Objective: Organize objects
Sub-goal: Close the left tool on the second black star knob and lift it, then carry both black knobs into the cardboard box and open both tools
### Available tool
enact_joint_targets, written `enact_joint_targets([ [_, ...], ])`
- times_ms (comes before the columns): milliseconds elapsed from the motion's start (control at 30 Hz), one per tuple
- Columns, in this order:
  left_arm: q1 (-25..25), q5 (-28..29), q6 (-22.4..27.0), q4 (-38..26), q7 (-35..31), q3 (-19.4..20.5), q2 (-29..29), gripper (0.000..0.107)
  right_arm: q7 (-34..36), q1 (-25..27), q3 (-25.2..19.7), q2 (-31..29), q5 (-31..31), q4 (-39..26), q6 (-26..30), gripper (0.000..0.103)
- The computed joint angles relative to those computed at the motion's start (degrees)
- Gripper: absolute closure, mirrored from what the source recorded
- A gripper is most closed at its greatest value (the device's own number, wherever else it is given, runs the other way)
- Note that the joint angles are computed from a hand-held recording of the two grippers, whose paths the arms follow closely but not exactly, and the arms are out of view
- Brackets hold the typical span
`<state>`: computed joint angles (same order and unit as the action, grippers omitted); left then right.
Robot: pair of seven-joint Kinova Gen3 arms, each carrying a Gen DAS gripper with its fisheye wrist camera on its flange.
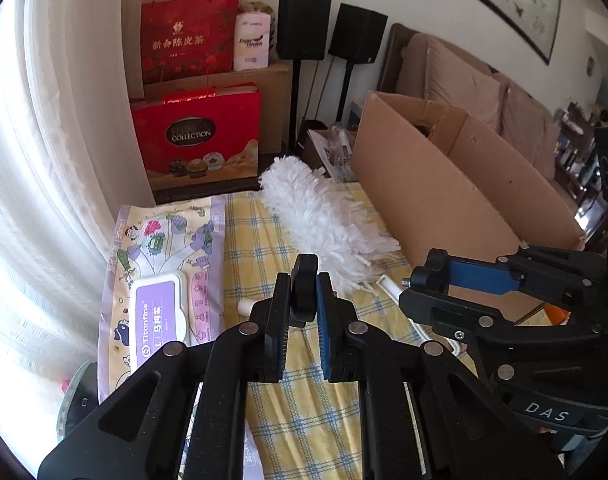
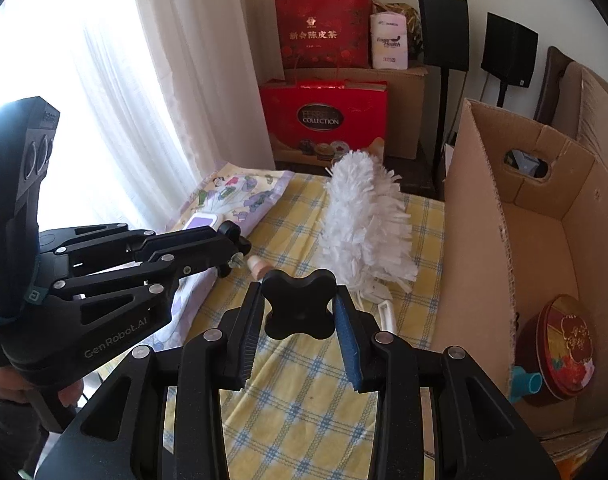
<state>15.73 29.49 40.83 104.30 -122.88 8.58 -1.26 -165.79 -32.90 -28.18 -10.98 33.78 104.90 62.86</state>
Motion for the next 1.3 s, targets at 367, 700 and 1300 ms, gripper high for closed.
enact_joint_targets([
  [367, 1.6, -2.7, 0.1, -3.0, 6.8, 1.0, -1.6, 0.096, 1.4, 2.0, -2.4, -3.2, 2.1, -4.5, 7.3, 0.068],
  [700, 4.1, -4.8, -0.1, -5.0, 11.4, 2.3, -1.7, 0.096, 4.0, 6.5, -4.0, -7.1, 0.6, -4.8, 9.3, 0.068],
  [1300, 11.9, -8.7, 0.0, -11.0, 19.6, 7.3, 2.3, 0.096, 15.6, 16.6, 1.4, -19.6, -10.7, -1.0, 10.2, 0.068],
])
